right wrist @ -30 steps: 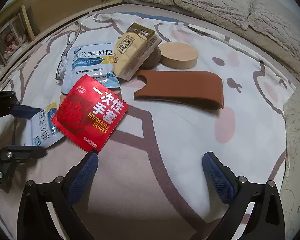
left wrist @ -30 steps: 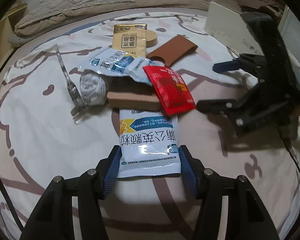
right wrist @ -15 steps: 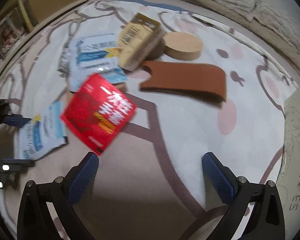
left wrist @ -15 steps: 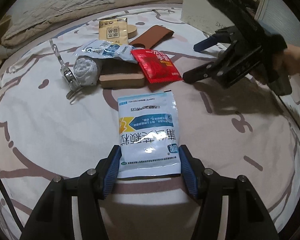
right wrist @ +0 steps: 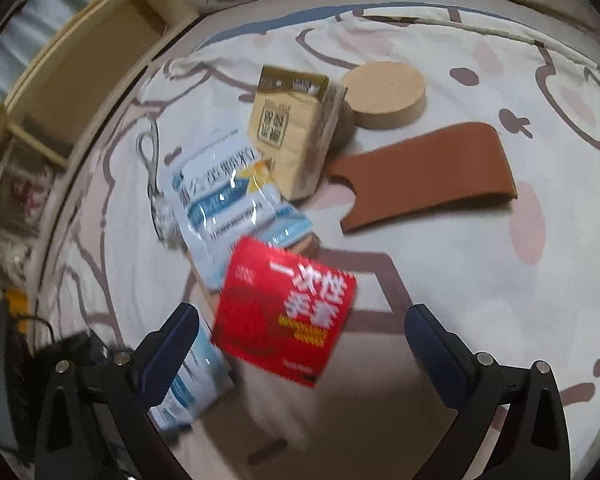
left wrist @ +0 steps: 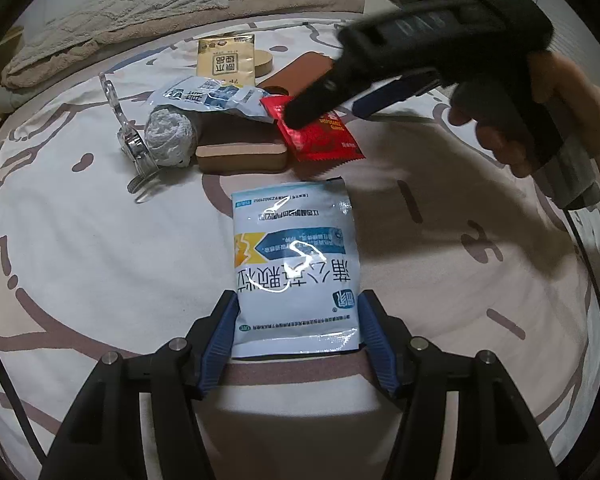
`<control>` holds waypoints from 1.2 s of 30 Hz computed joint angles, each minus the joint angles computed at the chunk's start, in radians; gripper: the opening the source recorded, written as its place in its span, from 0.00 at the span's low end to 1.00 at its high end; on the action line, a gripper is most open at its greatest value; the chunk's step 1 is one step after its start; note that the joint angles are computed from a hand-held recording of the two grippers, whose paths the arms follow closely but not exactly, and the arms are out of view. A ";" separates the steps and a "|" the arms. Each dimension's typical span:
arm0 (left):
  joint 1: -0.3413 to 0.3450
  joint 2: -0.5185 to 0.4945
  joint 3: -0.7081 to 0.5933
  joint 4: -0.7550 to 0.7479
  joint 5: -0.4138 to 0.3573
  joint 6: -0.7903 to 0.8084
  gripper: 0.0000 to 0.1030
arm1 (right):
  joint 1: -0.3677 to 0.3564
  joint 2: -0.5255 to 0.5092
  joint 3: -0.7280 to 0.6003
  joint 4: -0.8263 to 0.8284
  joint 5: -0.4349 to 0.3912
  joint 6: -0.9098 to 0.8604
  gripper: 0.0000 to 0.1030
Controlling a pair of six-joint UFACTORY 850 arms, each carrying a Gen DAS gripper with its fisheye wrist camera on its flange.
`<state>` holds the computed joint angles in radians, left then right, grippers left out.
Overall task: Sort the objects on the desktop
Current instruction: 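Close the left tool on the white packet while the right tool closes on the red glove packet, then lift the red glove packet with the right tool while the left tool lifts the white packet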
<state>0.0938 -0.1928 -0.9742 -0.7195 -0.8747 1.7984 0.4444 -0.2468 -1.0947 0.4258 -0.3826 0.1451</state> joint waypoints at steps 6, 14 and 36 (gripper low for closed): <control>0.005 -0.008 -0.006 -0.004 -0.020 0.000 0.61 | 0.019 -0.011 -0.011 0.000 -0.008 0.011 1.00; 0.003 -0.005 -0.001 -0.008 -0.012 0.011 0.63 | 0.058 -0.030 -0.039 -0.307 -0.045 0.268 0.81; -0.007 0.008 0.008 0.003 0.020 0.005 0.64 | 0.072 0.140 0.132 -0.261 -0.110 0.013 0.43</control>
